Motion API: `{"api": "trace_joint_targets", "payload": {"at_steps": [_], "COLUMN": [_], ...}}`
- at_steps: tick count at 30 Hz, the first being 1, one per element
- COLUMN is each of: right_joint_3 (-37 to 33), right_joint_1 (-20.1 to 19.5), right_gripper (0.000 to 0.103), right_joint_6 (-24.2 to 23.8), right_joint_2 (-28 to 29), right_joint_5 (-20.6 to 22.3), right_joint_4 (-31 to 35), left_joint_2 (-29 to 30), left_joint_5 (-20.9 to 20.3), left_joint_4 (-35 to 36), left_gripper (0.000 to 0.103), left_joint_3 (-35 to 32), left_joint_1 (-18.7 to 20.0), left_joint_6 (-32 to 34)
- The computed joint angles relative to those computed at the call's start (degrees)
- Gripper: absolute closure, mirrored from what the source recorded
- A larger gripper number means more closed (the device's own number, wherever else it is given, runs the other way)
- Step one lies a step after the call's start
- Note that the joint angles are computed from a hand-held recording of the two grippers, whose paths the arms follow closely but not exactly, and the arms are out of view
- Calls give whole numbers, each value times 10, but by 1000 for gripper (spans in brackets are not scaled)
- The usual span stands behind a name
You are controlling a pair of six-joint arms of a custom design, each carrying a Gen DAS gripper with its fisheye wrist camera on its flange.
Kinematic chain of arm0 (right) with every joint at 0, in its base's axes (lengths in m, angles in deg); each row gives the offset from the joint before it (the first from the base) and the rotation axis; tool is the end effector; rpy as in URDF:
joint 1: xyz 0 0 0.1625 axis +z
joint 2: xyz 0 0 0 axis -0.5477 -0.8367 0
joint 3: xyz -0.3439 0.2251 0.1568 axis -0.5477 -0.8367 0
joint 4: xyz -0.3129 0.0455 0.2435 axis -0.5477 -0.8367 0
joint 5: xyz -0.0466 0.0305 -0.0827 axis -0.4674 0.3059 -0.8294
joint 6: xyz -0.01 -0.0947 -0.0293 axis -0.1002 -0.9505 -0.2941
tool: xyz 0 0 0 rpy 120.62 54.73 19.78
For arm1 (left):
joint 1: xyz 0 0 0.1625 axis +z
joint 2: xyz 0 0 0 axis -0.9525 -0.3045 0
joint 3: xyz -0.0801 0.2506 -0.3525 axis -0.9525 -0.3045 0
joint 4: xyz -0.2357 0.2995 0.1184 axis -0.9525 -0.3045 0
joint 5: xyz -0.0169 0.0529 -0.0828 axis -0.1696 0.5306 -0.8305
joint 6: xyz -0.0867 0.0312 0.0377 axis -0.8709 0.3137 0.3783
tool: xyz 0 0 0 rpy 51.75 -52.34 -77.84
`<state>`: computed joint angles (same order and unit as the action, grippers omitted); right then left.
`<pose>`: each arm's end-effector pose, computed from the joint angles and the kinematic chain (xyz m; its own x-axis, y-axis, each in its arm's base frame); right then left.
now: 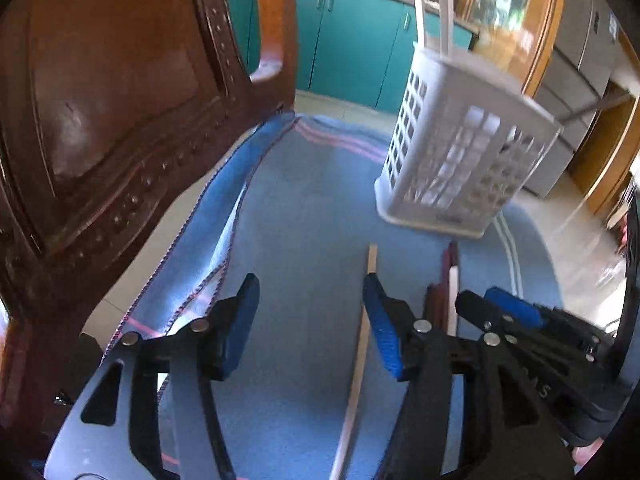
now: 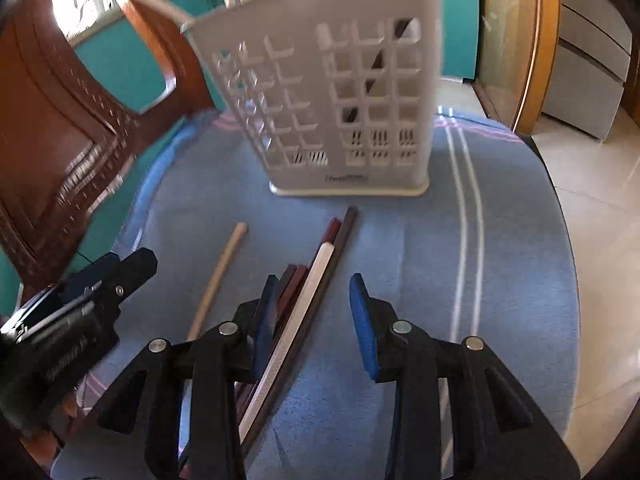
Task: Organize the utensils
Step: 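Move both open tools back down to the remaining chopsticks on the cloth, then close right tool on a pale chopstick while left tool hovers over a light wooden chopstick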
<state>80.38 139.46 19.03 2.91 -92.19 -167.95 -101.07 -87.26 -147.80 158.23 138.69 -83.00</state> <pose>0.3043 -0.7664 0.0171 -0.8162 -0.1197 0.5652 -0.3911 0.8346 -0.3880 -0.0969 -0.7326 0.2515 -0.7918 -0.0636 -0.6074 0.3575 0.7580 -0.5455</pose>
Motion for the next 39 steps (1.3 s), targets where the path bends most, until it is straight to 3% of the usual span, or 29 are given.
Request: {"api": "trace_joint_targets", "payload": {"at_steps": [5,8,9,11,17,29,39], "right_joint_3": [-24,-35,-37,-38,-13,58,59], "right_joint_1": [-5,-2,-2,-6,-7,-21,-18], "right_gripper": [67,68,70,85,93,94,93], "right_joint_6": [30,28,32,32,36,95,85], "right_joint_2": [17,25,27,25,9,-38,-35], "right_joint_5": [-5,-11,-9,0,0,-33,-42], "right_joint_4": [51,49,48,49,26,-21,-29], "left_joint_2": [0,-1,-1,0,6,15,28], "left_joint_5": [11,14,15,15,14,8,8], "left_joint_4": [30,41,43,49,52,62,71], "left_gripper": [47,47,46,46,44,37,34], "left_joint_3": [3,3,2,2,3,4,-7], "left_joint_1": [4,6,7,7,5,-1,0], "left_joint_6": [-10,-14,-15,-16,-9,-1,4]}}
